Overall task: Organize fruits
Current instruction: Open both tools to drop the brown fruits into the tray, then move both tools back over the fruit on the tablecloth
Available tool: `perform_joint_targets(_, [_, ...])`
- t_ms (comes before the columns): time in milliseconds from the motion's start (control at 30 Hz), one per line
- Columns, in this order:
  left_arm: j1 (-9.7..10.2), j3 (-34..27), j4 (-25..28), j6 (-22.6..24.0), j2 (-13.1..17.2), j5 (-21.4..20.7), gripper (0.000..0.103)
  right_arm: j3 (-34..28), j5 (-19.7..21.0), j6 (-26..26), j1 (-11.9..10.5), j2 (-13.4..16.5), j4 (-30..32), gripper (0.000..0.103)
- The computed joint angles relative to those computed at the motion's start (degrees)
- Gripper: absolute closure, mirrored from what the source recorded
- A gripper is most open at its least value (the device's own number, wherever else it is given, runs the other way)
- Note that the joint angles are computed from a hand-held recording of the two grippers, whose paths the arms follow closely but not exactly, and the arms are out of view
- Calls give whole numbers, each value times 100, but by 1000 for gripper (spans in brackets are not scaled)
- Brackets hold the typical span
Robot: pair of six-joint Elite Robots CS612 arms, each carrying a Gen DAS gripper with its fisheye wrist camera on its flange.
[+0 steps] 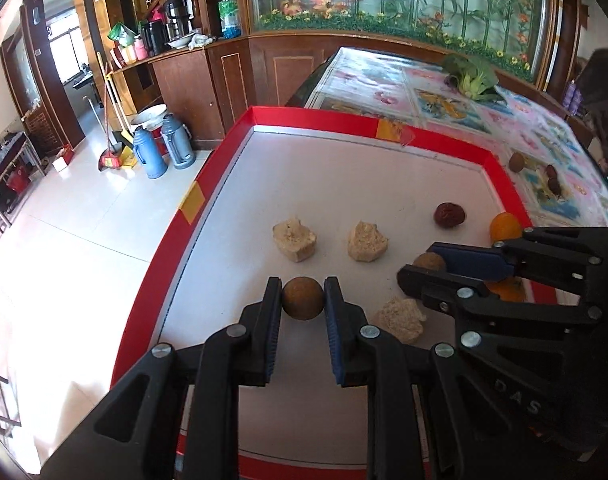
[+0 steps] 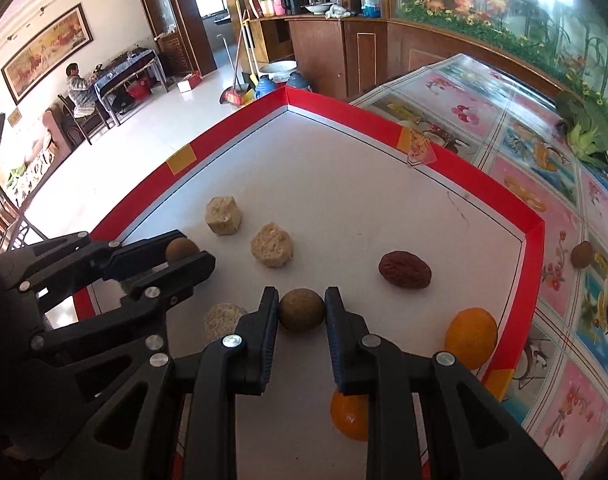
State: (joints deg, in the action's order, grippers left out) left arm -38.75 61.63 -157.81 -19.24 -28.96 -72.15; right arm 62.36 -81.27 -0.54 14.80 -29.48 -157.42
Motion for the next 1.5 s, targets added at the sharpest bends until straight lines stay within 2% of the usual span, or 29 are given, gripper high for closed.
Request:
perform_joint_targets(233, [37,-131,245,148,38,-40,78,-45,153,19,-38,-6,156,79])
perform_joint_targets(300, [35,-132,324,41,24,85,61,57,410,146,-97,-40,-13,78])
perform_joint_targets(400, [61,-55,254,-273,-25,43,38,371,685,344,-186,-148,-672,66])
perform_joint_targets(467, [43,67,35,-389,-94,96,35,587,783,488,-249,-227,-1138,61])
perform_joint_targets(533, [10,129,-98,-456,-139,212,24,755,785,665,-306,-295,-1488,61])
perform_joint_targets(633, [-71,231,-438,-379,-213,351,20,1002,751,845,-410,-400,-1849,60])
perform_joint_targets(700, [-121,240,-566,-311,-234,360,11,1124,639,936,-469,-457,-1982,60])
perform_joint_targets(767, [-178,254,-763,-148,-244,256,9,1260,512,1044,-537,-506,-2120,60])
perform_joint_targets(900, [-301,167,-796,249,-207,92,6,1588,347,1385,-724,-616,-2373,60])
perform_joint_targets(1233, [-538,-330,-344,914,21,-415,6,2365,-354,1999,-1184,-860,-2824,58])
perform_joint_targets(1367, [-616,-610,-131,1114,148,-529,6,2372,-643,2149,-1274,-855,-2753,58])
perform_joint_targets(1500, [-676,-925,93,1246,294,-639,6,2183,-793,1929,-1292,-767,-2558,58])
